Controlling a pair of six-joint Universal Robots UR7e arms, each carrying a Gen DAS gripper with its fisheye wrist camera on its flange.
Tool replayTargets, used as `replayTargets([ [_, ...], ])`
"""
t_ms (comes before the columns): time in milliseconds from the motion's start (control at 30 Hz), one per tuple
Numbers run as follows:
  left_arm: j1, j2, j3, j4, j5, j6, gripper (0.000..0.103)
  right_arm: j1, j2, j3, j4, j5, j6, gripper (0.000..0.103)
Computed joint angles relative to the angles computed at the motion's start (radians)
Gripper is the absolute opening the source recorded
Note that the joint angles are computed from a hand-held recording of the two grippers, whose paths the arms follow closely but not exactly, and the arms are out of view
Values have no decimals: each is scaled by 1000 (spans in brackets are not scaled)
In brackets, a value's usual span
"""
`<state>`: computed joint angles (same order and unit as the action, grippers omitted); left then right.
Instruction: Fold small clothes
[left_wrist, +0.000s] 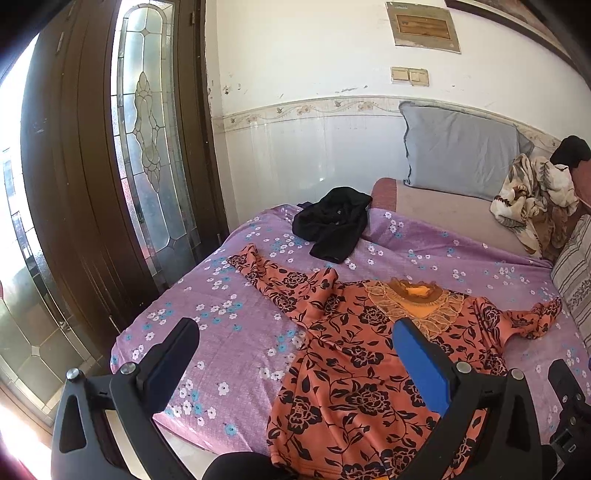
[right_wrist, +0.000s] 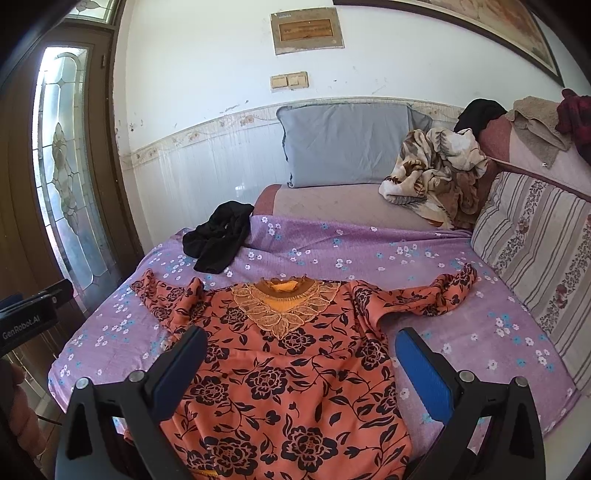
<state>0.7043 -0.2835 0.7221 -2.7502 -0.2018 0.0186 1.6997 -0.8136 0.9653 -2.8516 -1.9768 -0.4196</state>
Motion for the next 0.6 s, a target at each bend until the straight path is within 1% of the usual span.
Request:
replayTargets([
  [600, 1, 9, -7, -4, -2, 1, 103, -5, -4, 2, 3, 6, 14, 103],
])
